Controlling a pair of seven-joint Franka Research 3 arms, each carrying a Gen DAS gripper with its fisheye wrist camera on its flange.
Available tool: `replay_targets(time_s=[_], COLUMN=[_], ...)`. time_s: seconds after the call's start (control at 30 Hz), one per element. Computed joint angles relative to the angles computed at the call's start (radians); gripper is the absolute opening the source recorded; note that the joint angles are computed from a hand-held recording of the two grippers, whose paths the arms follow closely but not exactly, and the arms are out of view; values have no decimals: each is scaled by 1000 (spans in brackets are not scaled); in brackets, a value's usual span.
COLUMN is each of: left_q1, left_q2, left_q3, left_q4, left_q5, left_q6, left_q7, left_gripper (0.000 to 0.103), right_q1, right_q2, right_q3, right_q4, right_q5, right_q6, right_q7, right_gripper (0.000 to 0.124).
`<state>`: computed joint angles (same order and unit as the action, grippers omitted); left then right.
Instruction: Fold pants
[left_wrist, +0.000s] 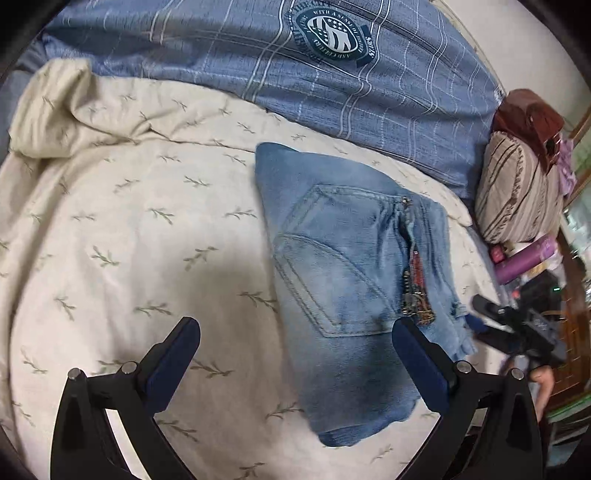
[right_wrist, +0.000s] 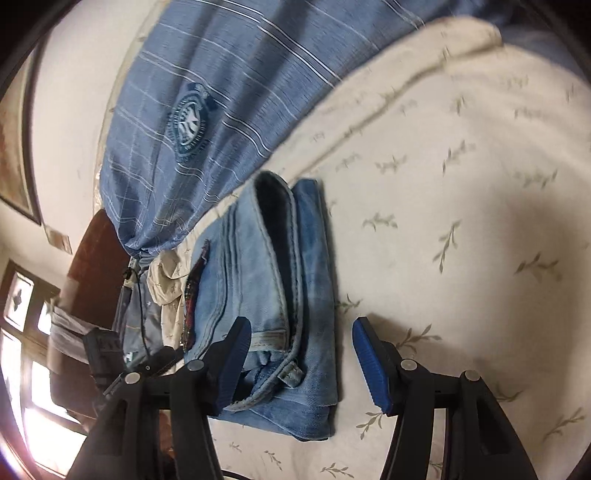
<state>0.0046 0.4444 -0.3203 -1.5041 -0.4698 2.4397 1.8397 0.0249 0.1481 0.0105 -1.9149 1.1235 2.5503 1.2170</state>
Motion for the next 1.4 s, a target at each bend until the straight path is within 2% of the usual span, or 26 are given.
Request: replay_targets(time_s=[0.1,0.33,0.67,0.87,1.17,1.4], left_q1=[9,26,58,38,-4,-1], left_q2=[7,72,162,181,161,111], left_q3=[-15,-34,-71,-57,-46,-64], left_q4=[8,94,211,238,212,148], left_q5=[-25,-85,-230,-222,-153,-142], left_q6=[-16,-147,-278,-288,-203,-123], left_q7=[24,34,52,30,29,113], left_gripper=[103,103,103,103,102,89], right_q1=[-7,-25,-60,-69,-32,-1], right_q2=[19,54,73,90,89,73], right_q3=[5,19,19,17,30,37], right_q4=[14,46,59,74,86,81], right_q5=[37,120,256,282,199,123], right_q6=[-32,-76,-171,-210,-117,-37], right_q7=[-17,-50,-138,-161,-169,-171], right_gripper=[61,61,62,62,61,47])
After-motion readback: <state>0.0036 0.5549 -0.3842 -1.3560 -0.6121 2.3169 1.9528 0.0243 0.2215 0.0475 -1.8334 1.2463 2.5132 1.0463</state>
